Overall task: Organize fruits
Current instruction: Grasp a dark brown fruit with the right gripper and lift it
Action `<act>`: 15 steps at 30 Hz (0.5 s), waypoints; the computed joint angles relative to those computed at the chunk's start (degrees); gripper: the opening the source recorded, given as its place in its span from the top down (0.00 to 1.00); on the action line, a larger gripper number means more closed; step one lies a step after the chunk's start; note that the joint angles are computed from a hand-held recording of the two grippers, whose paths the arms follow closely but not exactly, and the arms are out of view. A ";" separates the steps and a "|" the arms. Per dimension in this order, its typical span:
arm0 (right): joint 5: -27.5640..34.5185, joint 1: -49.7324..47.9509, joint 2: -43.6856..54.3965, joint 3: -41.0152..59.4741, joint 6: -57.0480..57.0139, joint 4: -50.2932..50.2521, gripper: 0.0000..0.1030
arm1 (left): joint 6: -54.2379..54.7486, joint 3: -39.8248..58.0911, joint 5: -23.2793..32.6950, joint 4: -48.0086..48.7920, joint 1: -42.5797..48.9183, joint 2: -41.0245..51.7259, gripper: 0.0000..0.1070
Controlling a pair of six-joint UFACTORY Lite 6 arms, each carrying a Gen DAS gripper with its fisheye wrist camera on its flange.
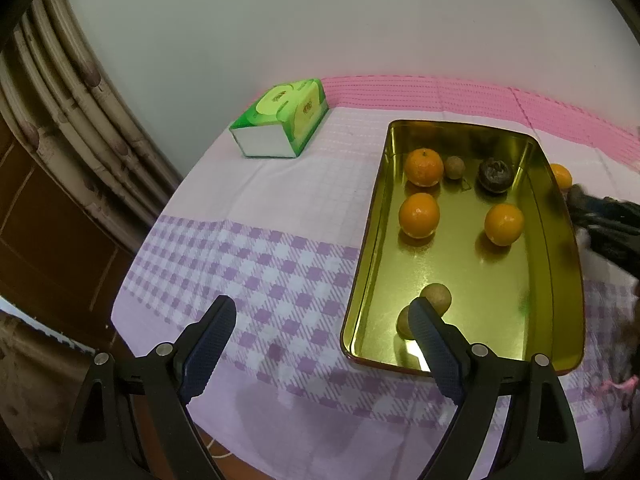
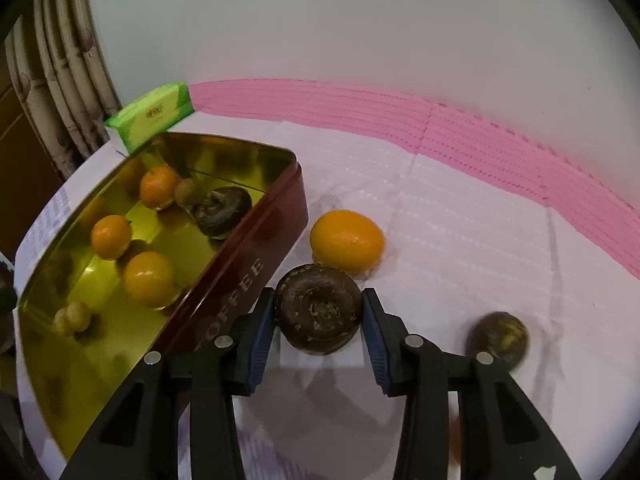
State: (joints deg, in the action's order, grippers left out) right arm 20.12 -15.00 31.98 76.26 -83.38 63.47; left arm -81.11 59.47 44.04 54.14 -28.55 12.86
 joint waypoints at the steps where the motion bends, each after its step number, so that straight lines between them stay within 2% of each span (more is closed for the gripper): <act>1: 1.27 -1.48 -2.97 -2.80 -3.82 3.96 0.63 | -0.26 -0.09 0.19 0.29 -0.18 -0.26 0.18; 4: 4.87 -8.93 -12.29 -10.63 -13.17 9.83 0.63 | -0.88 -0.50 0.49 1.42 -1.06 -1.12 0.18; 7: 6.11 -17.36 -15.74 -12.66 -15.58 8.40 0.62 | -1.31 -0.43 1.73 3.32 -3.37 -1.63 0.18; 12: 6.20 -30.74 -9.46 -6.12 -14.69 3.08 0.62 | 0.04 -0.72 0.16 4.99 -7.66 -4.09 0.18; 15: 6.26 -35.43 -4.90 -1.99 -13.59 0.97 0.62 | 1.74 0.07 -1.09 5.61 -10.28 -4.04 0.18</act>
